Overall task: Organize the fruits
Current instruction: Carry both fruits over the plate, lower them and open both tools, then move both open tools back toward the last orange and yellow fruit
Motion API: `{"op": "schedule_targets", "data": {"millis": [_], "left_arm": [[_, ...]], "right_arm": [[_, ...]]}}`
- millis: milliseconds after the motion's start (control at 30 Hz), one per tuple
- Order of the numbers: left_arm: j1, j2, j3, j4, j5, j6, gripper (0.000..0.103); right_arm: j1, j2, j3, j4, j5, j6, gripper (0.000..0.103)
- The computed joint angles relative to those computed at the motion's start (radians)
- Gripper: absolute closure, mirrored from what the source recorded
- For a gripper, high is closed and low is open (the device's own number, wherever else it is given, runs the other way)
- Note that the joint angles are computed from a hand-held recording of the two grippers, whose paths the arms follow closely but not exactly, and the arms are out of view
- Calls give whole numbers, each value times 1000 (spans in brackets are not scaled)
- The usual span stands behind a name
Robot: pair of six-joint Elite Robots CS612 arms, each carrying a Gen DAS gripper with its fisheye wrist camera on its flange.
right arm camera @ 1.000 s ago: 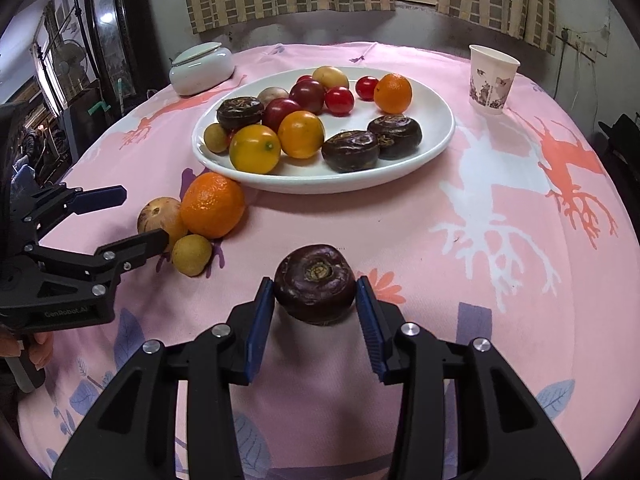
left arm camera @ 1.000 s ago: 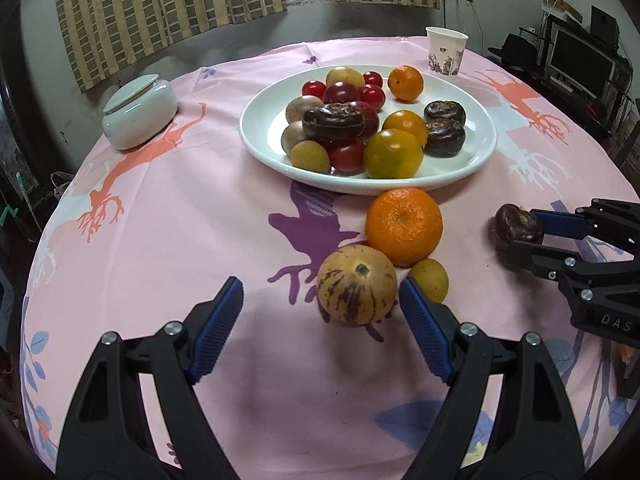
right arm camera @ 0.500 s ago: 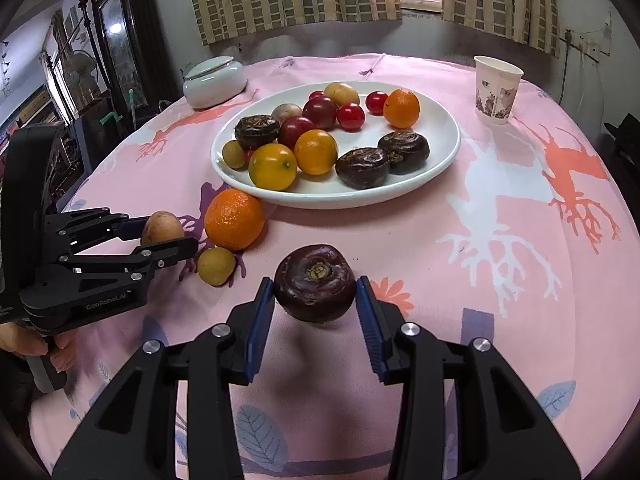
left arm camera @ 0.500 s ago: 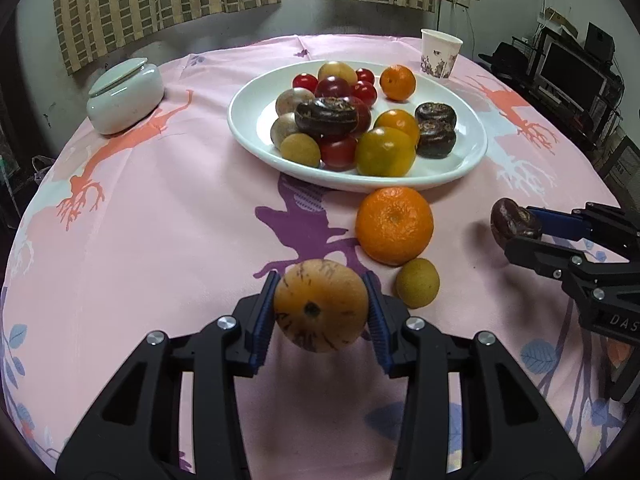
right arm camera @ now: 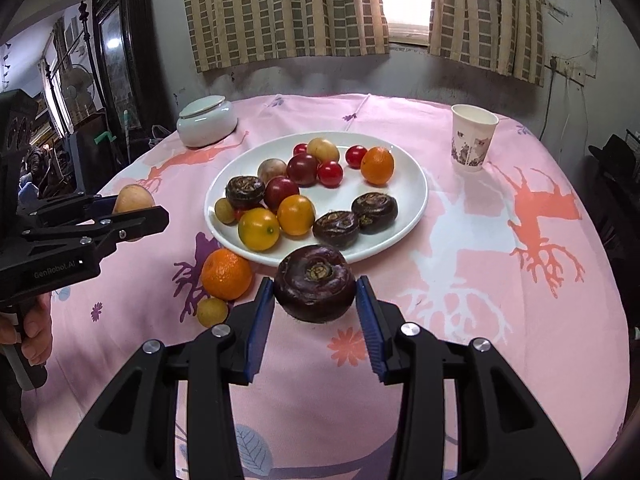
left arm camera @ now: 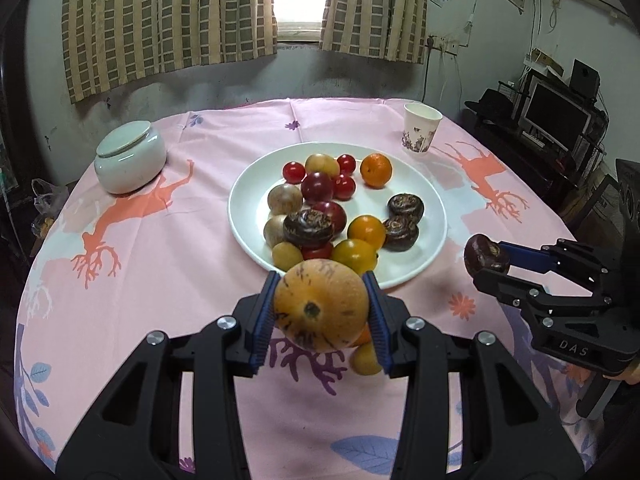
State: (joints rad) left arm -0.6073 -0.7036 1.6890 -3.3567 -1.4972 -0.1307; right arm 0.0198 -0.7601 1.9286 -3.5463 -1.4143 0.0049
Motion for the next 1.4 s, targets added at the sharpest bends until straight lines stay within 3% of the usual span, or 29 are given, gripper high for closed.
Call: {"op": "schedule_targets", "data": {"millis": [267, 767, 900, 1067, 1200, 1400], "left_arm": [[-1, 46, -104, 70, -6, -47, 61], [-6, 125, -258, 170, 72, -63, 60], [-10, 128, -254, 127, 101, -75, 38], [-10, 117, -237, 91, 108, -76, 29], [-8, 102, -212, 77, 105, -84, 28], [-12, 72, -152, 52, 118, -65, 27]], "right_arm": [[3, 15, -56, 4, -11, -17, 61], [4, 104, -208, 102, -56, 20, 60], [2, 110, -223, 141, -57, 41, 60], [2, 108, -212, 116, -57, 40, 60], [2, 100, -191, 50, -67, 56, 46], [-3, 72, -145, -1, -59, 61, 45]]}}
